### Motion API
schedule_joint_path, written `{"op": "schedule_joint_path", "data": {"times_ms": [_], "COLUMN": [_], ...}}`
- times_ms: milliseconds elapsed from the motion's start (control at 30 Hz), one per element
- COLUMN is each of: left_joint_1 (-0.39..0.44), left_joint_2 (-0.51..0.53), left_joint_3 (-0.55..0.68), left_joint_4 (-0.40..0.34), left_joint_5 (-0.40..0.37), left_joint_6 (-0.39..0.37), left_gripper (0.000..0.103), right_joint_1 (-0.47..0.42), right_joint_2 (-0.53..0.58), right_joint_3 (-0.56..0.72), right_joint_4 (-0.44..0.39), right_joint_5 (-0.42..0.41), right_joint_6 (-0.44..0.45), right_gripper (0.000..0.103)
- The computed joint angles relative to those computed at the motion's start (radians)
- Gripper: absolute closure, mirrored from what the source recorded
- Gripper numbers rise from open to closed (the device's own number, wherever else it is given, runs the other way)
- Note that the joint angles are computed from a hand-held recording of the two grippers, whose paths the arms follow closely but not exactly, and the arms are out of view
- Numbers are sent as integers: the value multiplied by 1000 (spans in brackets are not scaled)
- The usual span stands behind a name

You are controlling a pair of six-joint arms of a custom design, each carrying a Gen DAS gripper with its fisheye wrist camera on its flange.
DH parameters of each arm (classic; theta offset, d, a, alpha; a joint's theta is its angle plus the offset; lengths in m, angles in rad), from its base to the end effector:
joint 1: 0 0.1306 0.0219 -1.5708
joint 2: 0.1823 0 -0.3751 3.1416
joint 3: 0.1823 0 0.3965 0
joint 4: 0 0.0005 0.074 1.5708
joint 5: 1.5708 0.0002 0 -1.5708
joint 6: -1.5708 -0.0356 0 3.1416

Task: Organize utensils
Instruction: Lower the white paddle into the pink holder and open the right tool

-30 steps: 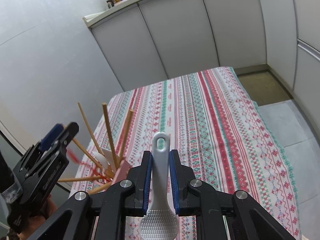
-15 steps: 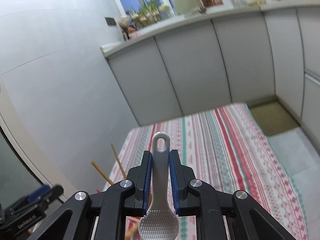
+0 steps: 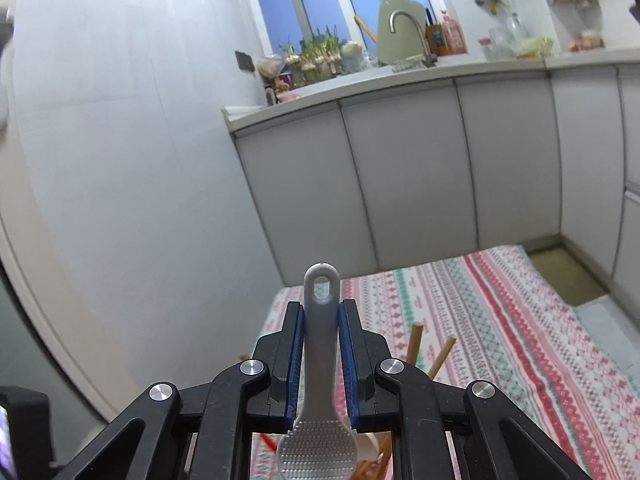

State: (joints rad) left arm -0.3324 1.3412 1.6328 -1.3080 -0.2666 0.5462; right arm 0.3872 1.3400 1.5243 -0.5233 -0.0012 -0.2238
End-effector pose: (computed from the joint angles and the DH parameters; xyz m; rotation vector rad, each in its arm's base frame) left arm 0.4196 -0.1354 0.5270 -0.3660 2.5059 0.0009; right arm 0.4602 0.1872 0.5413 -0.1584 1.9250 0.4122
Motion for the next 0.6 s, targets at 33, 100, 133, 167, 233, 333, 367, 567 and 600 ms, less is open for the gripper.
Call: {"op": "schedule_joint_path", "data": {"times_ms": [33,100,133,167,233,333,367,567,600], "left_joint_1": [6,16,20,29,34,43,48,57,56], "left_joint_2": [7,17,23,20,15,13,13,19,20], "left_joint_3": [1,5,7,3,-5,-8,-9,-1,-1], "left_joint_4": [-12,-28,-35,-37,-37,-34,-33,-28,-29], "left_joint_5": [14,34,45,56,65,72,77,90,89], "left_joint_6": [5,10,14,11,15,14,13,18,17], "left_gripper": [37,37,37,37,37,36,36,36,36], "right_joint_1": [11,20,24,25,22,13,9,7,6], "right_joint_2": [7,15,21,28,41,57,62,77,80], "right_joint_3": [-13,-38,-48,-57,-69,-87,-92,-125,-129], "right_joint_4": [27,70,90,108,131,157,165,229,239], "right_joint_5": [23,54,61,66,67,59,50,46,43], "right_joint_6": [17,42,47,49,46,27,21,21,20], "right_gripper": [87,87,87,87,87,87,87,87,87]}}
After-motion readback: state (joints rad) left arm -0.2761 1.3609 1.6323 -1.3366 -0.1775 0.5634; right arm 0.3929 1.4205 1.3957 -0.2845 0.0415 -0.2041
